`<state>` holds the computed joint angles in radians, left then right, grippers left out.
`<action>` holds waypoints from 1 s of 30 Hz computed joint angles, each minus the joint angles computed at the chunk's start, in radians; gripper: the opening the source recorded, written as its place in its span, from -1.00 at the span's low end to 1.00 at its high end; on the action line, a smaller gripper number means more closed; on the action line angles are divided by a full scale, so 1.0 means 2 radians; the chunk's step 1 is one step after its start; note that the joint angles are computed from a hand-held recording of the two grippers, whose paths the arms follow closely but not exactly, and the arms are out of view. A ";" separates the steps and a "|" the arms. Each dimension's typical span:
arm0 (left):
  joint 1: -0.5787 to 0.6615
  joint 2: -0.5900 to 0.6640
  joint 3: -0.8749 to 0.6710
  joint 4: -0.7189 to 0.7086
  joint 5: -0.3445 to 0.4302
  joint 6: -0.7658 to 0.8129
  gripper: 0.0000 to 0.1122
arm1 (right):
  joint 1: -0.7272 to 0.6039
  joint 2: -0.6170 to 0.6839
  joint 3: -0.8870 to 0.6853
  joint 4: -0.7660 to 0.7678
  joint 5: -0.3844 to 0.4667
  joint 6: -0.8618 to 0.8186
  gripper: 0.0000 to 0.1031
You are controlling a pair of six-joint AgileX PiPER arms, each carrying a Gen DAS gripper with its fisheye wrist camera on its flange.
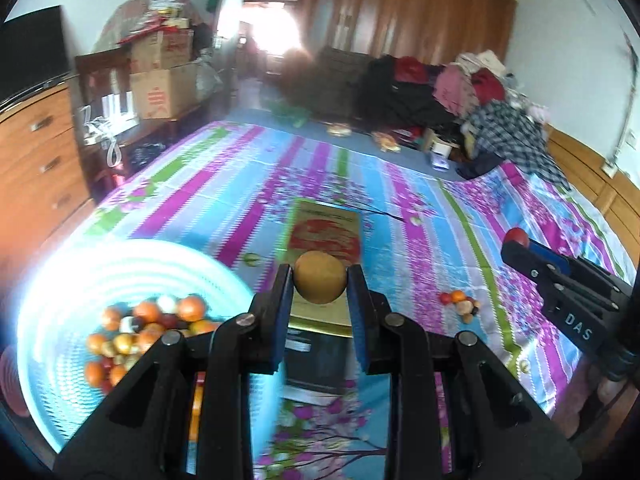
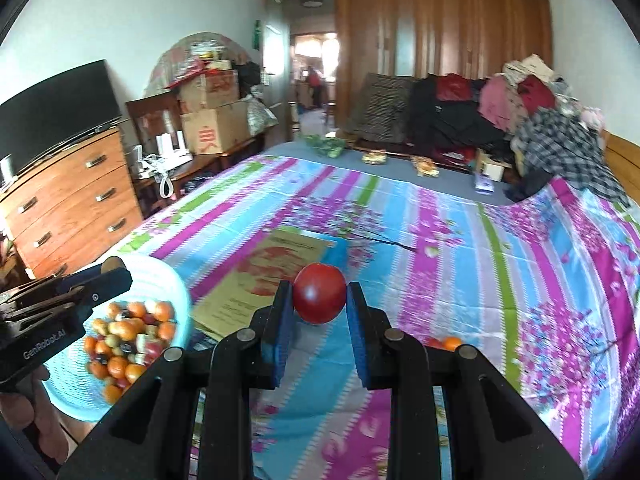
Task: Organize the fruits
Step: 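Carry the apricot and tomato over the blue basket and open both tools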
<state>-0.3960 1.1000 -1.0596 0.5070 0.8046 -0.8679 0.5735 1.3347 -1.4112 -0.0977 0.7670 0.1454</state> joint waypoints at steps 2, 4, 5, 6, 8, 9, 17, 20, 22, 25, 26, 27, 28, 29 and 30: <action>0.024 -0.011 0.008 -0.013 0.003 0.017 -0.51 | 0.026 0.011 -0.014 -0.009 0.005 0.014 -0.42; 0.052 -0.024 0.018 -0.029 0.002 0.036 -0.51 | 0.052 0.026 -0.028 -0.012 0.010 0.023 -0.42; 0.066 -0.030 0.023 -0.037 0.002 0.045 -0.51 | 0.063 0.035 -0.035 -0.011 0.014 0.025 -0.42; 0.084 -0.036 0.029 -0.048 -0.001 0.057 -0.51 | 0.072 0.040 -0.038 -0.010 0.014 0.026 -0.42; 0.118 -0.046 0.038 -0.071 -0.004 0.083 -0.51 | 0.095 0.056 -0.048 -0.016 0.017 0.033 -0.42; 0.130 -0.051 0.043 -0.080 -0.006 0.094 -0.51 | 0.102 0.064 -0.053 -0.014 0.019 0.034 -0.42; 0.253 -0.078 0.064 -0.178 -0.013 0.213 -0.51 | 0.141 0.130 -0.110 0.000 0.040 0.034 -0.42; 0.291 -0.083 0.071 -0.216 -0.015 0.256 -0.51 | 0.145 0.154 -0.138 0.027 0.054 0.019 -0.42; 0.314 -0.086 0.074 -0.236 -0.015 0.280 -0.51 | 0.150 0.171 -0.159 0.036 0.065 0.014 -0.42; 0.355 -0.087 0.081 -0.271 -0.015 0.323 -0.51 | 0.151 0.196 -0.185 0.064 0.084 -0.007 -0.42; 0.369 -0.087 0.084 -0.283 -0.013 0.337 -0.51 | 0.153 0.205 -0.195 0.070 0.092 -0.011 -0.41; 0.382 -0.086 0.087 -0.293 -0.013 0.350 -0.51 | 0.153 0.215 -0.207 0.078 0.102 -0.017 -0.41; 0.395 -0.083 0.088 -0.306 -0.013 0.365 -0.51 | 0.153 0.223 -0.215 0.085 0.111 -0.023 -0.41; 0.406 -0.082 0.090 -0.316 -0.010 0.378 -0.51 | 0.153 0.232 -0.224 0.094 0.119 -0.027 -0.41; 0.420 -0.080 0.094 -0.327 -0.007 0.392 -0.50 | 0.153 0.243 -0.235 0.103 0.129 -0.032 -0.41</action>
<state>0.4438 0.9391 -0.8717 -0.1462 0.7897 -0.0841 0.8798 1.8198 -1.8809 0.1089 1.0250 0.0805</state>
